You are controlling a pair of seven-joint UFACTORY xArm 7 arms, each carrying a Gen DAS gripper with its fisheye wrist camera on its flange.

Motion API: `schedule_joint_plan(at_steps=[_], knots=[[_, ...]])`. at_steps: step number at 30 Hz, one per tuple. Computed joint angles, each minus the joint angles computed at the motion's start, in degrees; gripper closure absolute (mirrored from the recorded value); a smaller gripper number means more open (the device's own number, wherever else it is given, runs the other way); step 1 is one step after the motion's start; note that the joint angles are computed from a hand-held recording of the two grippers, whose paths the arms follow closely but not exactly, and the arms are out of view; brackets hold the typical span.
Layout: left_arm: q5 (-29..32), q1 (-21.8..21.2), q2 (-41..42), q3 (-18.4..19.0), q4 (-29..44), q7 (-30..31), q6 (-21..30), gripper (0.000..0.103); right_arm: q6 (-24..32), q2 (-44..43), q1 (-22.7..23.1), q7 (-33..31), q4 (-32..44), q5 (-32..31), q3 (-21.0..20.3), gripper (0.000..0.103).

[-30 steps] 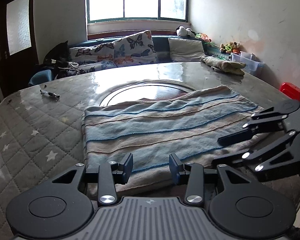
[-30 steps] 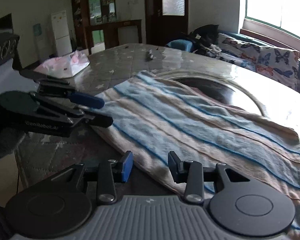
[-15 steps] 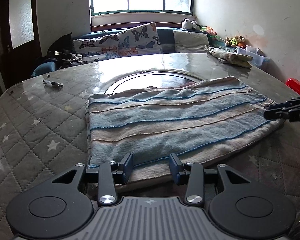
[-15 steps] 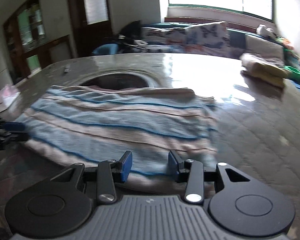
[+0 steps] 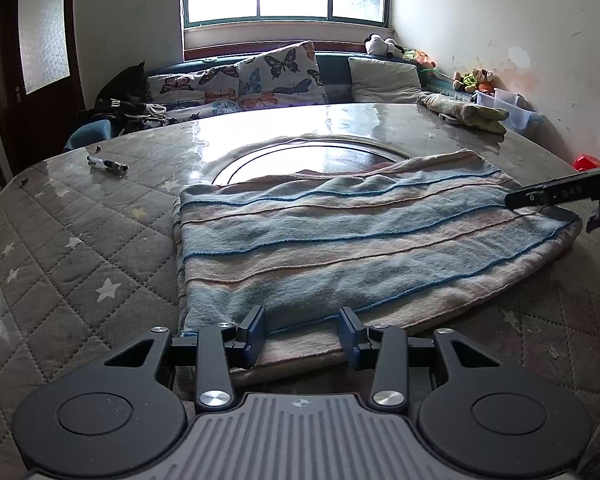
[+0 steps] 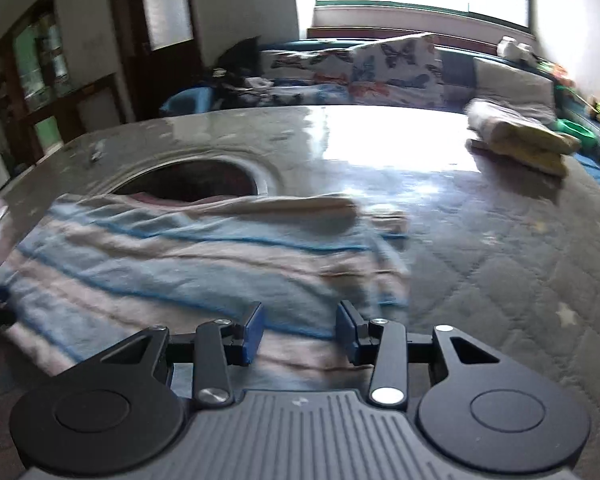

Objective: Fold clothes

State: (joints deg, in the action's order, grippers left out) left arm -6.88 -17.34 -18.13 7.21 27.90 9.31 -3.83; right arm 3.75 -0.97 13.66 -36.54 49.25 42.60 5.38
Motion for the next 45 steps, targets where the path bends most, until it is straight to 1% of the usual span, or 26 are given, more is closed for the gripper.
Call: schedule_joint_plan(at_steps=[1,2,4,8,10,13,15,17,21,23,24,25,27,28,30,31,35,36,37,38,39,40,42,45], knots=[[0.0,-0.2,0.1,0.2,0.1,0.1,0.1,0.060,0.8,0.0,-0.1,-0.9,0.6,1.6,-0.3,0.064],[0.0,-0.3,0.1,0.3,0.1,0.2,0.1,0.059,1.2,0.0,-0.3,-0.6,1.0,1.3,-0.4,0.064],[0.0,-0.4,0.2,0.4,0.3,0.3,0.2,0.059,0.7,0.7,-0.6,1.0,2.0,-1.7,-0.2,0.063],[-0.6,-1.6,0.3,1.6,0.4,0.9,0.4,0.058,1.6,4.7,-1.7,-1.0,7.5,-1.3,1.3,0.063],[-1.0,-1.7,0.2,1.7,0.5,1.1,0.6,0.058,2.7,7.7,-2.7,0.8,10.8,-3.9,2.0,0.063],[-1.5,-1.8,0.1,1.8,0.7,1.3,1.0,0.058,3.6,11.5,-3.5,5.7,14.6,-9.1,2.2,0.063],[-1.9,-1.8,0.1,1.9,0.8,1.4,1.2,0.058,3.6,13.4,-4.7,7.7,16.3,-10.3,3.0,0.063],[-1.9,-0.5,-0.2,0.7,0.8,0.9,1.5,0.057,3.5,15.0,-5.7,10.0,17.8,-11.8,3.6,0.063],[-1.1,6.2,-1.3,-4.9,0.3,-3.7,1.4,0.056,2.0,14.0,-7.3,13.5,16.9,-14.8,5.4,0.062],[-0.4,9.8,-1.8,-7.6,-0.1,-6.9,1.2,0.055,1.9,12.8,-9.3,11.2,16.0,-14.1,8.1,0.059],[0.1,11.5,-2.0,-8.8,-0.2,-8.4,1.3,0.053,2.1,12.2,-10.1,9.6,15.7,-13.0,9.4,0.058],[1.3,15.0,-2.2,-11.7,-0.3,-10.6,1.4,0.052,2.7,11.7,-10.6,7.9,15.6,-11.8,10.4,0.057],[4.5,23.7,-3.0,-19.3,-0.5,-15.7,1.5,0.044,3.6,10.7,-10.4,4.7,15.3,-9.5,11.4,0.057],[5.5,26.0,-3.2,-21.0,-0.5,-17.4,1.8,0.044,3.9,10.3,-10.0,3.2,15.2,-8.4,11.6,0.057],[7.0,28.0,-3.2,-22.0,-0.4,-19.7,2.5,0.044,4.9,9.6,-9.2,-0.1,15.3,-5.5,12.0,0.057],[7.3,27.5,-3.0,-21.1,-0.3,-20.3,3.0,0.044,5.5,9.2,-8.8,-1.8,15.4,-3.9,12.1,0.057],[6.8,20.2,-2.0,-13.1,0.0,-19.7,4.3,0.046,8.3,8.1,-6.2,-6.1,15.9,-0.2,11.5,0.057],[6.4,18.5,-1.8,-11.3,0.1,-19.3,4.4,0.051,9.0,7.7,-5.3,-7.1,16.0,0.3,11.3,0.057],[5.5,15.8,-1.8,-8.6,0.0,-18.1,4.4,0.054,9.5,7.5,-4.4,-7.7,16.1,0.6,11.0,0.057],[4.1,12.5,-1.9,-5.5,0.0,-16.4,4.4,0.060,10.1,7.3,-3.6,-8.3,16.2,0.9,10.7,0.057],[2.9,10.0,-2.0,-3.2,0.0,-15.0,4.4,0.067,10.6,7.1,-2.7,-8.8,16.3,1.1,10.3,0.057],[1.7,8.1,-2.1,-1.4,0.0,-13.8,4.4,0.069,11.0,7.2,-1.7,-9.1,16.5,0.9,9.9,0.057],[0.5,7.3,-2.3,-0.8,-0.1,-12.8,4.4,0.074,11.7,7.7,-0.1,-8.8,17.2,0.2,9.3,0.057],[-1.6,5.2,-2.9,1.2,-0.5,-10.7,4.0,0.075,12.4,9.3,1.8,-7.4,19.1,-1.6,9.0,0.058]])
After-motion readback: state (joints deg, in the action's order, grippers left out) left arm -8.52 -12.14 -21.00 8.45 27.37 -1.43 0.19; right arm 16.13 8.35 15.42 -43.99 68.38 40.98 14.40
